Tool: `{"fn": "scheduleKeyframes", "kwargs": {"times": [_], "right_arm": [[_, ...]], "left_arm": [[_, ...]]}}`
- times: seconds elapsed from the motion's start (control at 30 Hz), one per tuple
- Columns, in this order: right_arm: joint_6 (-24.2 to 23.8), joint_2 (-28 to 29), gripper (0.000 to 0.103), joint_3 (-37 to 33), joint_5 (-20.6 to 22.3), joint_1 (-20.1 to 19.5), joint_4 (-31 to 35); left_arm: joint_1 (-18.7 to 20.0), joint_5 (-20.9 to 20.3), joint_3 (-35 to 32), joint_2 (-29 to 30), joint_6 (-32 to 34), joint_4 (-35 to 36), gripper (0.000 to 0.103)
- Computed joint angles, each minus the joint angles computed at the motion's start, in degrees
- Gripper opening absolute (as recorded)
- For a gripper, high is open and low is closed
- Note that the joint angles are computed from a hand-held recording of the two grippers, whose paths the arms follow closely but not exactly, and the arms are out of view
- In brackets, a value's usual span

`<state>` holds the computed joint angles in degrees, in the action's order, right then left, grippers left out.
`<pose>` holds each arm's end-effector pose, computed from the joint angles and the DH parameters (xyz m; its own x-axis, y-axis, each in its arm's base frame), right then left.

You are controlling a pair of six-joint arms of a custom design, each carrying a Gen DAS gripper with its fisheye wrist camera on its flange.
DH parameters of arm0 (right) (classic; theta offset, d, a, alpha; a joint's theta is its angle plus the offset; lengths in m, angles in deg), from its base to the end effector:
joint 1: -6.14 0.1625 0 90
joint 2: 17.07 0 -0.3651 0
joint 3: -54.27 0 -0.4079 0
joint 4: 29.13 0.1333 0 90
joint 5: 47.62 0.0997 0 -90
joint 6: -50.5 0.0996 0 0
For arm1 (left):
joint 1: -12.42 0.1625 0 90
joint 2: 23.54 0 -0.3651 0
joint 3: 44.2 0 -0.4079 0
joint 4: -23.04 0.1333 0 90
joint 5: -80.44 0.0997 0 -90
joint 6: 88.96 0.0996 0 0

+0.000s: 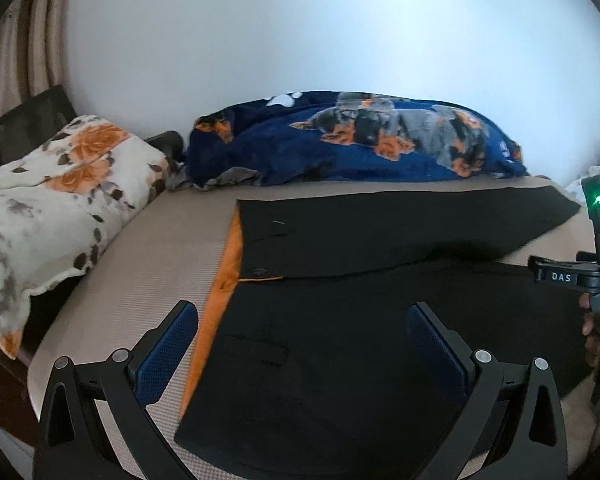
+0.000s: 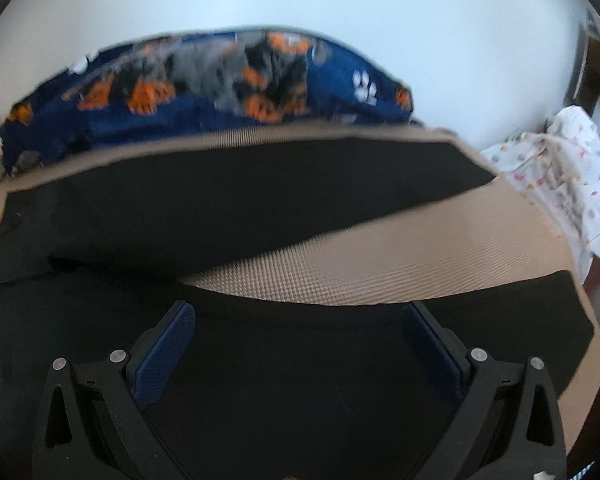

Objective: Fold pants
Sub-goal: 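Move both grippers over the black trousers toward the waistband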

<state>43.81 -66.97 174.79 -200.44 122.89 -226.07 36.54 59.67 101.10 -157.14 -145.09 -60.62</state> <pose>0.2550 -0.4065 0.0794 -0.5984 0.1793 0.7809 -0.4353 0.7455 -0.5048 -0.1188 -0.3013 0.2797 -0.6540 -0.0763 -0.7526 0.5828 0.5835 -0.5656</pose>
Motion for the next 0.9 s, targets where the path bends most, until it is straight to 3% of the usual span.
{"fn": "scheduleKeyframes", "kwargs": {"times": [0.27, 0.43, 0.53, 0.63, 0.9], "right_arm": [[4.6, -0.5, 0.102, -2.9, 2.5, -3.8, 14.0], [4.8, -1.8, 0.102, -2.8, 5.2, -4.8, 15.4], [4.7, -3.7, 0.103, -0.9, 9.1, -6.1, 13.3], [0.6, -2.3, 0.103, 0.1, 8.6, -5.6, 7.4], [3.3, -3.8, 0.103, 0.0, 8.8, -5.7, 11.8]], "left_arm": [[2.6, -0.9, 0.2, 2.1, 4.3, -6.4, 0.103], [3.0, -1.9, 0.7, 2.0, 7.0, -8.6, 0.103], [2.6, -2.4, 0.9, 1.9, 7.7, -8.8, 0.103], [1.9, -2.6, 1.2, 1.4, 8.0, -8.6, 0.103], [-0.8, -2.3, 1.5, -0.6, 7.0, -4.2, 0.103]]}}
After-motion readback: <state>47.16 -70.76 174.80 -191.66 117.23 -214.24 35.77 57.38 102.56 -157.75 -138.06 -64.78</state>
